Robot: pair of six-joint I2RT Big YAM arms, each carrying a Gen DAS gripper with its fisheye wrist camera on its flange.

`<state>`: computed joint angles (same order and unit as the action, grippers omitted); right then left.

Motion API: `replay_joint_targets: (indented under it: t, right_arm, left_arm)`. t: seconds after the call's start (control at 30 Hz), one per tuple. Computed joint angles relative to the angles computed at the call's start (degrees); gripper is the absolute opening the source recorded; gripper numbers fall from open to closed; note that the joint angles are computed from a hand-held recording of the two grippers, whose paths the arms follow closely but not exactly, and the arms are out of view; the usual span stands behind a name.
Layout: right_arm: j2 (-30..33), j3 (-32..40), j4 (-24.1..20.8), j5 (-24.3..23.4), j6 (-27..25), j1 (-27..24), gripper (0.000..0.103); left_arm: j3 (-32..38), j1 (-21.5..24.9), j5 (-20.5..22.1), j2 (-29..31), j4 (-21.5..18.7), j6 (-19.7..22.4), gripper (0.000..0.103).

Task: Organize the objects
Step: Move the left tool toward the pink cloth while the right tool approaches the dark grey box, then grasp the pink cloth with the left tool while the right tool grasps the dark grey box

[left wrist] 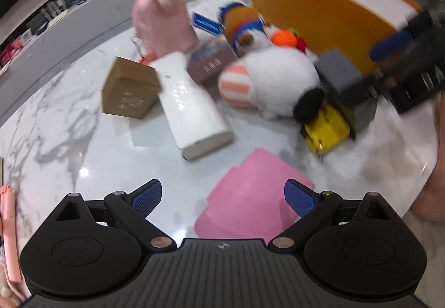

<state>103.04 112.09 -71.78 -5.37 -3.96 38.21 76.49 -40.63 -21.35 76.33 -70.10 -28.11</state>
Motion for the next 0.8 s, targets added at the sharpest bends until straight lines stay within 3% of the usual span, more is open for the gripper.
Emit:
replay_joint_targets:
  t: [0.2, 0.43, 0.5, 0.57, 0.67, 0.8]
  right_arm:
    - [0.39, -0.83, 1.65, 1.76, -1.43, 1.36, 0.084]
    - [-1.36, -4.24, 4.96, 4.88, -3.03, 2.22, 0.084]
    - [-1.85, -5.14, 5.60, 5.86, -2.99, 2.58, 0.083]
    - [-2.25, -5.81, 5.63, 5.55, -2.52, 2.73, 0.073]
    - [-2.32, -6.40, 4.68, 4.38, -0.13, 2.76, 0.071]
    - [-3.73, -9.24, 7.92, 6.07, 0.69, 3.55, 0.070]
  left_arm:
    - [-2.99, -0.38, -1.04, -0.24, 3.06, 5.28, 0.103]
    - [-5.22, -0.14, 1.35, -1.92, 6.00, 6.60, 0.103]
    - [-5.33, -0.04, 3.30, -1.85, 5.59, 6.76, 0.103]
    - [-5.04, -0.42, 4.19, -1.06, 4.29, 6.68, 0.103]
    - [-5.31, -1.36, 2.99, -0.38, 4.77, 7.52, 0.103]
    - [-4.68, -0.80, 4.10, 0.37, 5.08, 5.97, 0.103]
